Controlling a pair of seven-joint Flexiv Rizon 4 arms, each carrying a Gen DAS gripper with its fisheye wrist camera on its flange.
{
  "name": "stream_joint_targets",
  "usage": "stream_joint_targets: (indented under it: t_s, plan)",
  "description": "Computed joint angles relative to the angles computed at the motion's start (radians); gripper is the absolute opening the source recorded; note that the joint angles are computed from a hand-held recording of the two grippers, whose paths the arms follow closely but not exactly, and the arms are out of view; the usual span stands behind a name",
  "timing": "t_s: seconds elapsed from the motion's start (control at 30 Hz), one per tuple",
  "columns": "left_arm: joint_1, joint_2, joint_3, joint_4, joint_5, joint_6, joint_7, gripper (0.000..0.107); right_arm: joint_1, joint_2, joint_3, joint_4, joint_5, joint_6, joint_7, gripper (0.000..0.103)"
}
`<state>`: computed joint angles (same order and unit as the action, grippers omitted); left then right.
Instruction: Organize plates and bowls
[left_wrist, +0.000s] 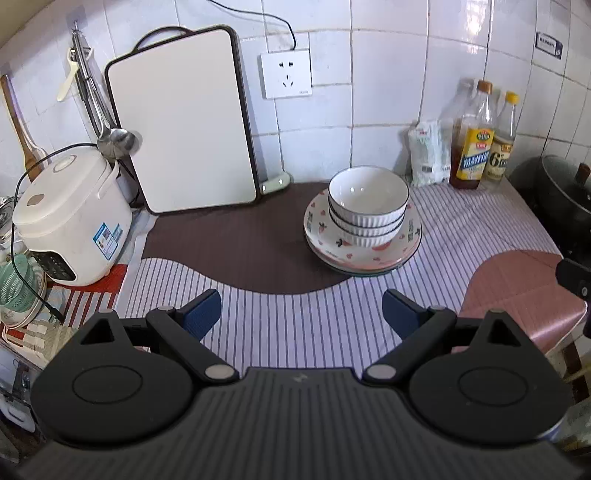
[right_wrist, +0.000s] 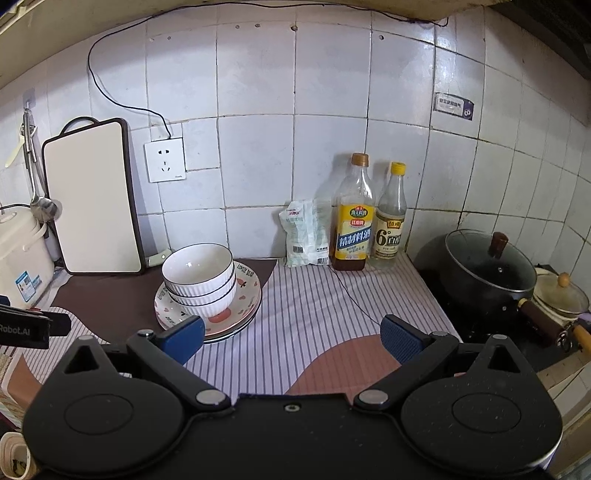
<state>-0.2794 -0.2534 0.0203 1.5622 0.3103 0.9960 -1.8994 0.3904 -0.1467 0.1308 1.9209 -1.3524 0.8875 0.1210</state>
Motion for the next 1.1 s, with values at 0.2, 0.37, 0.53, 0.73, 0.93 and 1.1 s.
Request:
stream_joint_targets:
  t_s: [0.2, 0.37, 0.53, 0.73, 0.93, 1.1]
  plan:
    - [-0.002, 0.003, 0.004, 0.011, 0.011, 0.015, -0.025, 0.095, -0.002, -0.005, -0.001, 0.005, 0.008, 0.003, 0.010, 0.103]
    - [0.008, -0.001, -0.006, 0.021, -0.019, 0.018, -0.004, 0.095, -0.001, -0.009, -0.003, 0.007, 0.000, -0.001, 0.010, 0.103]
    - [0.020, -0.007, -0.014, 0.035, -0.081, 0.029, 0.017, 0.095, 0.000, -0.011, -0.005, 0.007, 0.001, -0.003, 0.008, 0.103]
    - [0.018, -0.013, -0.009, 0.031, -0.093, 0.027, 0.012, 0.096, 0.004, -0.011, -0.004, 0.004, 0.002, -0.017, -0.003, 0.103]
    - [0.020, -0.014, -0.008, 0.035, -0.104, 0.035, 0.023, 0.100, 0.005, -0.012, -0.003, 0.003, 0.012, -0.023, -0.012, 0.103]
    - [0.017, -0.014, -0.005, 0.034, -0.101, 0.027, 0.013, 0.103, 0.007, -0.015, -0.004, 0.001, 0.015, -0.025, -0.021, 0.103]
